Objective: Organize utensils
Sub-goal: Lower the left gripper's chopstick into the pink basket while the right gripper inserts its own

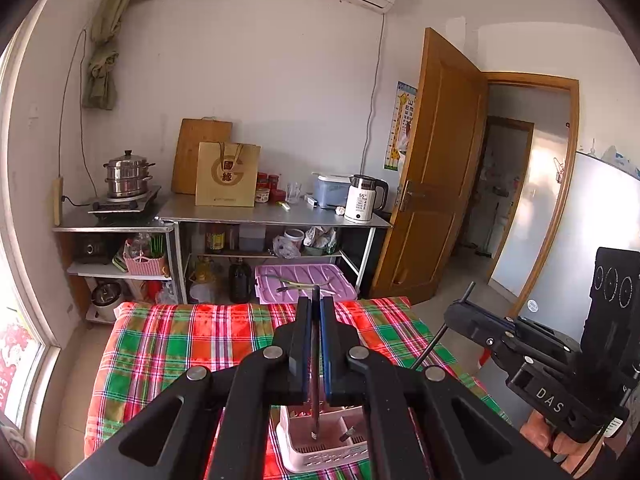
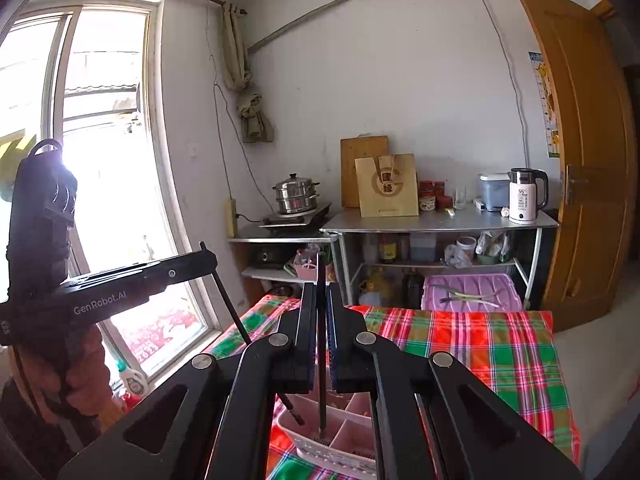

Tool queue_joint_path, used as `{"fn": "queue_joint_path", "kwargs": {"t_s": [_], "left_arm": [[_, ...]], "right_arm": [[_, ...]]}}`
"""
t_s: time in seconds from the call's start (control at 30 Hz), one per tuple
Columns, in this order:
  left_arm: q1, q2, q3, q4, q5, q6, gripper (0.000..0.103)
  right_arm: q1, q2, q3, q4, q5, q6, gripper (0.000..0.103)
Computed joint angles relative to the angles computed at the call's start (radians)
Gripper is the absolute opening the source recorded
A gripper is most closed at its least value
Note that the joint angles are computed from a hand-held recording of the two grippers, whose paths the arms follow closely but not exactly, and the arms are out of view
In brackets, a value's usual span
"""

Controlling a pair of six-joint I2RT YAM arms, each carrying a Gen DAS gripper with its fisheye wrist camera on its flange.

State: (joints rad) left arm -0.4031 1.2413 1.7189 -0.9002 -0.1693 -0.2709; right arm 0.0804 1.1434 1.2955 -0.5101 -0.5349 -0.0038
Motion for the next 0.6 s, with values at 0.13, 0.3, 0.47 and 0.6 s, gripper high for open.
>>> {"fn": "queue_joint_path", "kwargs": {"t_s": [0.13,0.3,0.47,0.6], "left_arm": [[0.036,-0.003,-0.091,0.047,0.040,0.005,0.004],[0.057,-0.017,-0.208,0.108,0.068,0.001,0.004],[0.077,-0.023,-0.293,0.157,0.098,-0.004,0.004],[0.081,-0.024,-0.338,0.182,0.100,-0.010,0.004]], "right_arm": [[0.030,0.038,-0.029,0.020,0.034,-0.006,0.004],[0.037,0.076,-0.065,0.018,0.045,-0.013,0.004],[0.054,0.107,-0.088,0.013,0.073,-0.029,0.005],[0.060,0.098,-0.115,0.025,0.086,-0.031,0.005]]}}
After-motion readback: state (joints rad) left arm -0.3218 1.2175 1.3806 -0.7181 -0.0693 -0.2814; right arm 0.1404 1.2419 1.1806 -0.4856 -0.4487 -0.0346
